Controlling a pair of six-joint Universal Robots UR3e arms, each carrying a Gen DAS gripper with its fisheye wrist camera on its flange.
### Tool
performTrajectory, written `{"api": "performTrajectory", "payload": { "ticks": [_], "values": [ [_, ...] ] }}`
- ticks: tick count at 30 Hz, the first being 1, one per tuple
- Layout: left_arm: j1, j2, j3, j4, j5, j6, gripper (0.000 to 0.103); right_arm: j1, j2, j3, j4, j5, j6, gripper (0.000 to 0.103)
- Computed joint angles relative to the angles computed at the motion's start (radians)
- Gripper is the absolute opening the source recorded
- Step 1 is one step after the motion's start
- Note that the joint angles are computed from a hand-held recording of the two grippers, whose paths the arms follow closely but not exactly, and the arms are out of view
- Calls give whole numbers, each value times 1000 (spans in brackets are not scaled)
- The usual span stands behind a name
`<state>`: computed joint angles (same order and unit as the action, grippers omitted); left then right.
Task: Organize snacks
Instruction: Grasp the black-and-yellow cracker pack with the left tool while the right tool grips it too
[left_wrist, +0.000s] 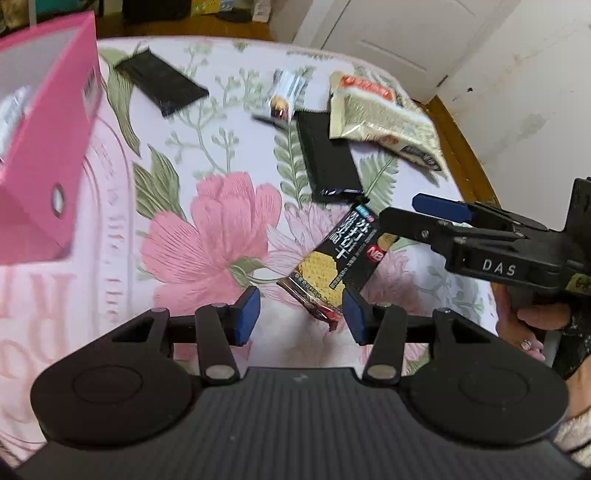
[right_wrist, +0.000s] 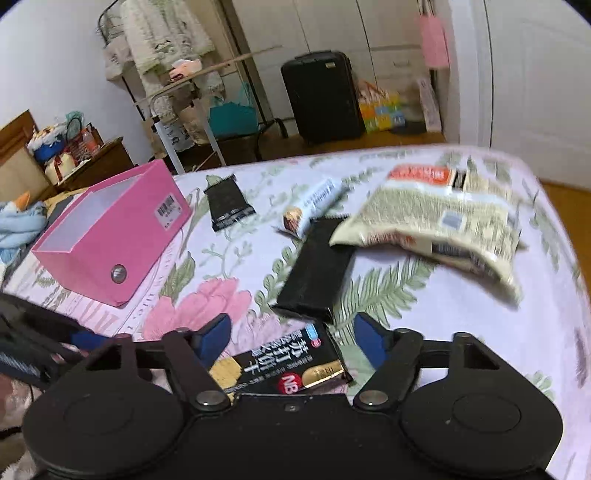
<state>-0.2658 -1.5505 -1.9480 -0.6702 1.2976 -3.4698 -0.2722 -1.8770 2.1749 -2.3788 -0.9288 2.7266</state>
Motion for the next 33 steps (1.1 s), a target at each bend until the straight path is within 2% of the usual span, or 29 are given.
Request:
{"api": "performTrajectory", "payload": {
  "ticks": [2, 4, 6, 7, 10, 14, 18, 22, 25, 33],
  "values": [
    [-21, -56, -8, 71, 17, -37, 46, 4, 41, 17, -40, -2, 10, 67],
    [-43, -113, 23, 63, 46, -53, 46, 10, 75, 41, -102, -21, 38, 64],
    [-46, -131, 12, 91, 32, -63, 46, 15, 102, 58, -151, -41, 60, 62],
    [-44, -137, 8, 99, 13, -62, 46, 19, 113, 63, -167, -48, 67, 58],
    [-49, -153, -22, 170, -30, -72, 45, 13, 114, 67, -127, -28, 55, 43],
    [-91, -178, -23, 235, 38, -102, 40, 19, 87, 54, -63, -47, 79, 41],
    [-88, -141, -26, 184, 29, -81, 39, 7, 41, 18, 88, -54, 100, 42],
    [-77, -78, -36, 116, 27, -48, 39, 44, -6, -30, 233, -91, 100, 49],
    [-64, -13, -45, 51, 20, -15, 39, 88, -37, -64, 306, -125, 118, 55],
    [2, 192, -58, -169, -12, 75, 39, 210, -75, -191, 475, -183, 176, 60]
  ]
}}
